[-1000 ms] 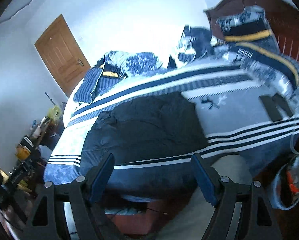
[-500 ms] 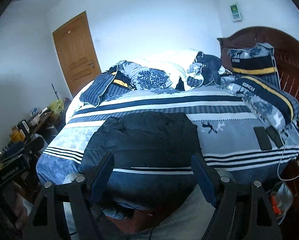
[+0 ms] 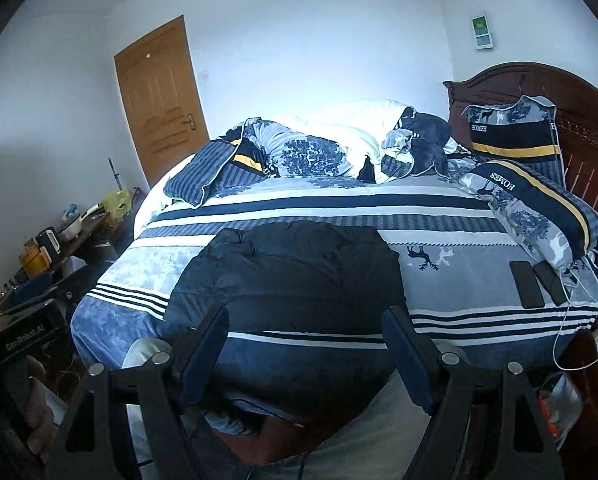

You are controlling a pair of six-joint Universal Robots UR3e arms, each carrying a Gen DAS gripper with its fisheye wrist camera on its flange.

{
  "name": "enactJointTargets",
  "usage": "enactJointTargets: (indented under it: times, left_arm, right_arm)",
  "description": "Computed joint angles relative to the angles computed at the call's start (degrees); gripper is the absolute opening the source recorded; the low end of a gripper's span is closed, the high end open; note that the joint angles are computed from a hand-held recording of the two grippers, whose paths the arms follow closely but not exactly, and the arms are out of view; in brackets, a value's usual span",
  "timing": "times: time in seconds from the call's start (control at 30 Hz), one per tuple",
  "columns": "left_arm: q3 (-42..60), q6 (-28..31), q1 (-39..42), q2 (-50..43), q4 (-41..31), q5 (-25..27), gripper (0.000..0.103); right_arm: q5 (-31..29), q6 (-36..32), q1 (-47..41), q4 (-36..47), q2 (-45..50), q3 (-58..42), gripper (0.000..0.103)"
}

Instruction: Fold large clothes

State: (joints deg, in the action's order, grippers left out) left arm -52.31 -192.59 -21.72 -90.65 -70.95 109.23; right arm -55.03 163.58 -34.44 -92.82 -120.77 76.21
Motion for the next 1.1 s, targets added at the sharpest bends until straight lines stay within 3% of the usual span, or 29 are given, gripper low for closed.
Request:
enactJointTargets:
  times: [0.2,1.1]
  left_arm:
    - [-0.2,-0.3,-0.4,-0.1,0.3,0.3,0.103]
    - [2.5,-1.5,-2.7,-2.0,-1.0,3.1,0.103]
  right_arm:
    - [-1.6,1.4,1.7,-1.2,0.2,0.1,0.082]
    - [1.4,-1.9,-3.1,2.6,-0.6,-0.4,0.082]
